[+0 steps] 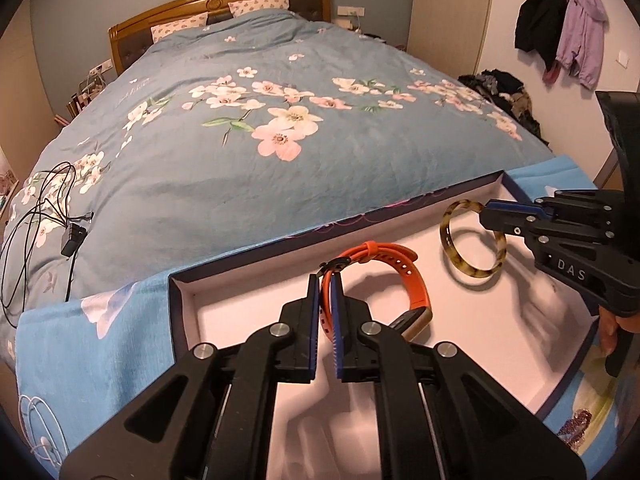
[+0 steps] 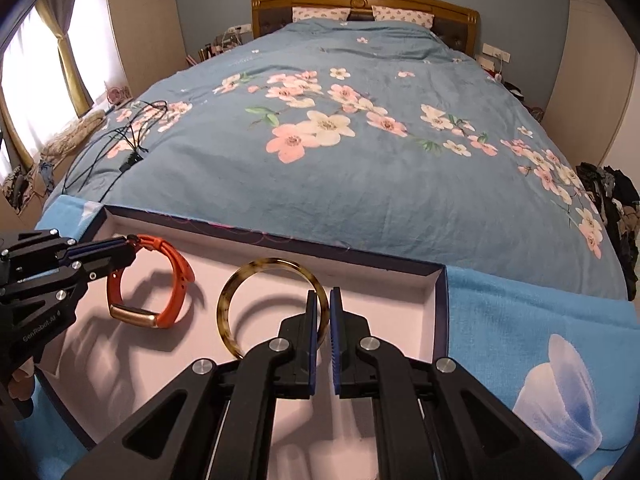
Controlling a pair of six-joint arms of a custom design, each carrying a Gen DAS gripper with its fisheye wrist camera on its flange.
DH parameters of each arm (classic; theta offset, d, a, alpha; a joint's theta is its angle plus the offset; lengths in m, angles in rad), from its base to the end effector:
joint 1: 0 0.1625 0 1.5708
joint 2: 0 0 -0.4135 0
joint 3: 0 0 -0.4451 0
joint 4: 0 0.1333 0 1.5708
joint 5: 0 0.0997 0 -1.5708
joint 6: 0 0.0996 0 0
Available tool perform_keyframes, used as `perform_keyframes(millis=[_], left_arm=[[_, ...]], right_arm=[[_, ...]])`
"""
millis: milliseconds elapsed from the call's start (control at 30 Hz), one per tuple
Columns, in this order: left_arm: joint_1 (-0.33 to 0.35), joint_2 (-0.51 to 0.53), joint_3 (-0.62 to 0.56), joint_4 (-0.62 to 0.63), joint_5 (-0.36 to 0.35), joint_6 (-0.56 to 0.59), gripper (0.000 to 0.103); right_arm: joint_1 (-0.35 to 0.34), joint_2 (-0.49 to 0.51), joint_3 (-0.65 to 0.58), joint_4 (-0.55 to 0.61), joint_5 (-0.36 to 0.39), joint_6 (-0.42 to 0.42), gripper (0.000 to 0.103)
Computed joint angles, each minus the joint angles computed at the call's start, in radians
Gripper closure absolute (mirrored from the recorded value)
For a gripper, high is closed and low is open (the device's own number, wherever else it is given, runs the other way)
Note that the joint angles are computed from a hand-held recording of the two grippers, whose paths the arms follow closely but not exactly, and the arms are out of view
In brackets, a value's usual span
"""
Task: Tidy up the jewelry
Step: 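Carry the orange watch band and gold bangle into the box tray with both tools, then open both tools to release the band and bangle in the tray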
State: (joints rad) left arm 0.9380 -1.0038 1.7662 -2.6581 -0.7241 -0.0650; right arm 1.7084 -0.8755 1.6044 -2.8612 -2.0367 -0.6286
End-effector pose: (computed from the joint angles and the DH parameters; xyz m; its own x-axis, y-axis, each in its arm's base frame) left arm -0.2224 -0.6548 0.1732 -0.7106 0.1489 -0.6877 0.5154 0.7755 -0.3647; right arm 0.1877 -0.7096 0.1613 -0.6741 -0.4005 0.6207 -0.6336 0.7454 -0.2071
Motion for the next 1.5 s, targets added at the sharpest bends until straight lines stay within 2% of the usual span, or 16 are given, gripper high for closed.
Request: perform_keyframes(millis=[167,200,233,333,367,433,533,600,667,767,900,1100,1267,1500], left_arm=[[0.006,0.01,-0.021,0.051,0.016,-0.042,0.097],[0.009,0.009,-0.024,0.053,0.008,-0.048,0.094],[0.007,0.006,-0.019,0.045,0.006,-0.051,0.088],[-0.009,-0.01,0.017,-0.037,0.031,-0.02,0.084],[-0.018,-0.019,0.032,-0.056,0.039,-0.018,0.082],[-0.04,-0.051,0.085,-0.157,0.04,0.03,0.068],[-0.083,-0.107,0.168,-0.258,0.053,0.077,0.063],[-0.119,-0.156,0.236,-0.316,0.053,0.101,0.057],[-0.155,-0.198,0.292,-0.338,0.067,0.105,0.055],[-0.21,-0.265,0.385,-0.333,0.085,0.074,0.051],[-0.272,-0.337,0.485,-0.284,0.087,-0.008,0.05],[-0.353,-0.414,0.614,-0.206,0.086,-0.16,0.047],[-0.385,-0.423,0.656,-0.152,0.089,-0.254,0.047],[-0.389,-0.416,0.678,-0.158,0.066,-0.298,0.041]], right_arm=[[-0.005,0.005,-0.008,0.003,0.009,0.026,0.098],[-0.006,0.003,-0.005,-0.005,0.014,0.027,0.098],[-0.007,-0.004,0.005,-0.022,0.025,0.028,0.097],[-0.013,-0.05,0.054,-0.038,0.088,0.019,0.093],[-0.013,-0.069,0.077,-0.053,0.108,0.006,0.093],[-0.016,-0.119,0.131,-0.07,0.158,-0.022,0.081],[-0.023,-0.21,0.228,-0.082,0.237,-0.088,0.069],[-0.027,-0.269,0.293,-0.087,0.273,-0.145,0.068],[-0.035,-0.329,0.357,-0.08,0.296,-0.195,0.067],[-0.051,-0.406,0.433,-0.042,0.31,-0.235,0.067],[-0.069,-0.468,0.512,-0.035,0.285,-0.277,0.067],[-0.104,-0.529,0.58,-0.007,0.293,-0.256,0.067],[-0.135,-0.561,0.62,0.019,0.311,-0.224,0.067],[-0.148,-0.559,0.626,0.036,0.323,-0.182,0.068]])
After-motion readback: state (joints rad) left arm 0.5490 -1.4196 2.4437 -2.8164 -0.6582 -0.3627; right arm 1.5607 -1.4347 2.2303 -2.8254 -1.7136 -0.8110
